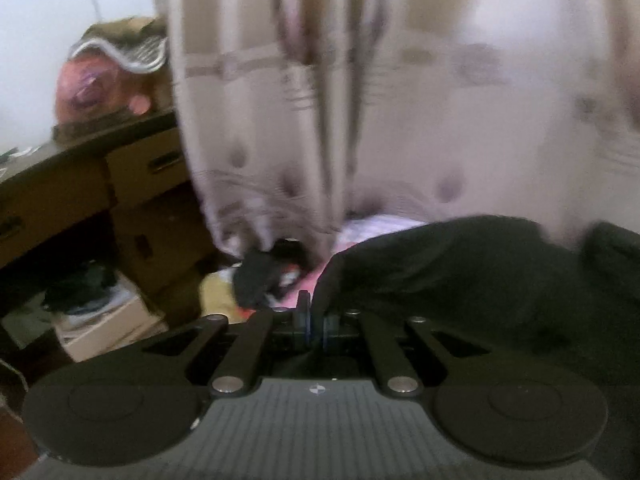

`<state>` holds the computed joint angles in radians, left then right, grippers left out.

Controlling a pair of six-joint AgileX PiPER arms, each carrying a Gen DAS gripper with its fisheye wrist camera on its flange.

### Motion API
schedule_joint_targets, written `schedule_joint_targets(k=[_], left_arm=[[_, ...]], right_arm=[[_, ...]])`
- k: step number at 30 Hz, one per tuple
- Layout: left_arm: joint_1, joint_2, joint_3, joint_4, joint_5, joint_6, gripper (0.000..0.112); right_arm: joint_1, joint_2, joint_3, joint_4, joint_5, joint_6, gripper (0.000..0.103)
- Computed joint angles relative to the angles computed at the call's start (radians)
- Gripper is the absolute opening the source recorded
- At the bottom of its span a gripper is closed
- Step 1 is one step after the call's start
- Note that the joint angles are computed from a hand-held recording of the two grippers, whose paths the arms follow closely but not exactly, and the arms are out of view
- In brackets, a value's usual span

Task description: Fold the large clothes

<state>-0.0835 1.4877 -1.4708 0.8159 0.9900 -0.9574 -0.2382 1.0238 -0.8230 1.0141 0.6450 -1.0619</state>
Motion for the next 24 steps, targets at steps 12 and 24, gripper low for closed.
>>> schedule_joint_targets(k=[12, 24], left_arm=[[0.092, 0.437, -0.263, 0.319, 0.088, -0.180, 0.073], [-0.156, -0.071, 0.432, 0.437, -0.261, -0.645, 0.103]], right_arm=[[-0.020, 0.063, -0.033, -0.007, -0.040, -0.031, 0.103], [-0.063, 0.380, -0.246, 0.094, -0.015, -0.308, 0.103]])
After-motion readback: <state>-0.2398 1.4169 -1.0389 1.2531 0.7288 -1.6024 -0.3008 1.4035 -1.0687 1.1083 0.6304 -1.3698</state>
